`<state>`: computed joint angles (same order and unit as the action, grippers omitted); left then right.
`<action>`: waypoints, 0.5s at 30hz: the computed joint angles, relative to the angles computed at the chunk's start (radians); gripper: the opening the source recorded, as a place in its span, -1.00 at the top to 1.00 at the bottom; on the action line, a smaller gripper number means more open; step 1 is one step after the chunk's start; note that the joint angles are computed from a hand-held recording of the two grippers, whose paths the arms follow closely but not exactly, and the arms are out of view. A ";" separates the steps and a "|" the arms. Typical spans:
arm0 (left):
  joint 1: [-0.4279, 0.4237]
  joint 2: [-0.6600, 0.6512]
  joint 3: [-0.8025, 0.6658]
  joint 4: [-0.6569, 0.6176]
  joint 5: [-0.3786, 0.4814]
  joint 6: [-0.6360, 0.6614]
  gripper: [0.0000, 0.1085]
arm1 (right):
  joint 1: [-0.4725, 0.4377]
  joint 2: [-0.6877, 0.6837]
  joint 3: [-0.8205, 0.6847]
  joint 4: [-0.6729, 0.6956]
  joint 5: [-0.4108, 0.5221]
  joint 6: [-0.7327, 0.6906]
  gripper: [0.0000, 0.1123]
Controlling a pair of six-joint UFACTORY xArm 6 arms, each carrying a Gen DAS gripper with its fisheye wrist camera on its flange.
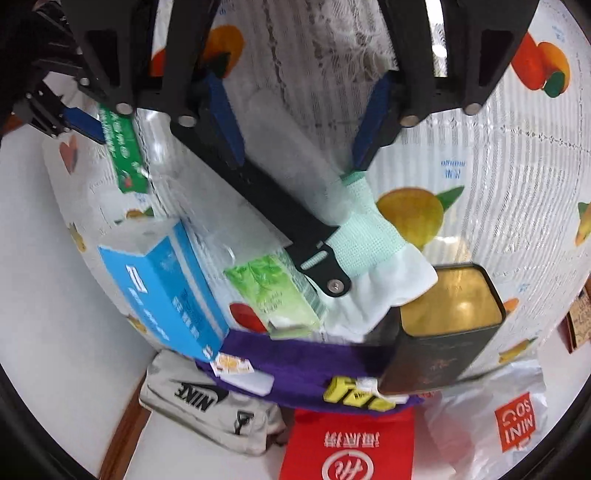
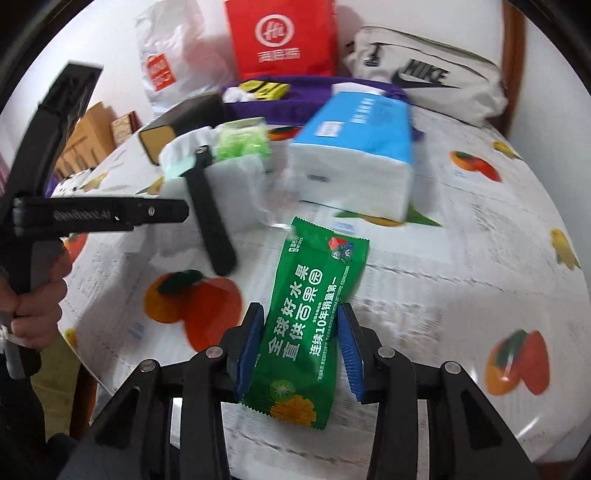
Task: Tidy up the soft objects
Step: 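Grasp the green snack packet with the right tool while the left tool grasps the translucent drawstring bag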
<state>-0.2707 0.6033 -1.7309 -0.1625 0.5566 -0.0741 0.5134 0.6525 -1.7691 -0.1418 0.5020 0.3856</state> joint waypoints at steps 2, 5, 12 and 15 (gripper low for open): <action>-0.003 0.007 -0.008 0.011 -0.001 0.003 0.36 | -0.008 -0.009 0.013 -0.016 -0.003 0.019 0.27; 0.000 0.012 -0.014 -0.026 0.000 0.039 0.67 | -0.014 -0.003 0.008 -0.026 0.000 0.035 0.27; 0.016 -0.042 0.054 -0.144 -0.026 0.126 0.86 | -0.010 0.026 -0.035 -0.076 0.020 0.067 0.26; 0.023 -0.081 0.094 -0.171 -0.043 0.145 0.86 | -0.008 0.046 -0.066 -0.093 0.035 0.080 0.21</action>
